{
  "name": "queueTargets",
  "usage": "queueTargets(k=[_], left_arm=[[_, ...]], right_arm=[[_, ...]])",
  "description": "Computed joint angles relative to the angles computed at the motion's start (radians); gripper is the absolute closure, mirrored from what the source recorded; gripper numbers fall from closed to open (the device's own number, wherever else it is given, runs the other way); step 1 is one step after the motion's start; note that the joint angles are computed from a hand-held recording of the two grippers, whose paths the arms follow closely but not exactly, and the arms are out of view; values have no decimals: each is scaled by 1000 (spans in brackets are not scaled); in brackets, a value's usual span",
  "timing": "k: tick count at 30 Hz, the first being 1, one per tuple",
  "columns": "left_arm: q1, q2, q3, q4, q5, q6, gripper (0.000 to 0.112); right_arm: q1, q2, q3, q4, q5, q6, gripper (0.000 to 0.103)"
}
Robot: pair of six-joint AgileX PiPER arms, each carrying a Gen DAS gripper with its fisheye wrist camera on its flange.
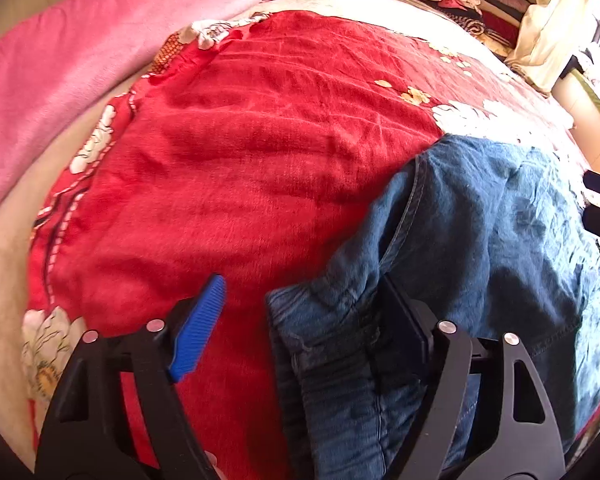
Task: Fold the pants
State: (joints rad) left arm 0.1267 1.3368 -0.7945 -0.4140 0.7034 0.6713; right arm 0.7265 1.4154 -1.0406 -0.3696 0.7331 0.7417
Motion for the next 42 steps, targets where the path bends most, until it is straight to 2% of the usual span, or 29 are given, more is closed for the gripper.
queueTargets(k=[3,4,5,9,14,16,17,18,19,20,22,23,24,25,30,34,42], left_arm=[[-1,32,-4,-52,-10,86,61],[-1,41,-7,-75,-7,117,73],[-7,38,-2,-78,-19,126,76],[-9,28,2,-86,-32,167,83],[54,-10,-10,-175,32,268,84],[87,-16,-20,-216,66,302,84],[96,-19,-23,-228,76,312,84],[105,-19,-28,-238,87,319,84],[110,-17,-32,-247,96,325,84],[113,-17,-33,-254,101,331,84],[113,-21,-31,-256,102,335,84],[118,-23,-30,-263,106,343,84],[124,-26,-30,-268,109,346,84],[132,-30,-31,-276,115,354,84],[190,-60,-29,-317,162,409,84],[238,-118,-16,-359,227,481,84],[445,-293,32,-445,478,697,84]], right_arm=[[-48,90,-75,67,-13,-152,4],[-64,118,-99,101,-14,-212,4],[-81,145,-123,129,-14,-260,4],[-129,242,-214,191,-7,-415,4],[-140,341,-316,230,8,-625,5],[-140,389,-366,238,29,-679,8],[-140,408,-385,253,36,-713,13],[-139,431,-409,255,50,-737,32],[-138,456,-436,268,73,-761,46],[-141,475,-455,301,91,-795,49],[-132,484,-451,330,79,-840,73],[-128,474,-435,345,61,-853,77],[-123,458,-413,347,37,-846,91],[-120,438,-389,349,15,-835,99],[-86,253,-213,303,-102,-710,99],[-17,84,-96,196,-126,-528,99],[288,-149,5,-109,68,-19,99]])
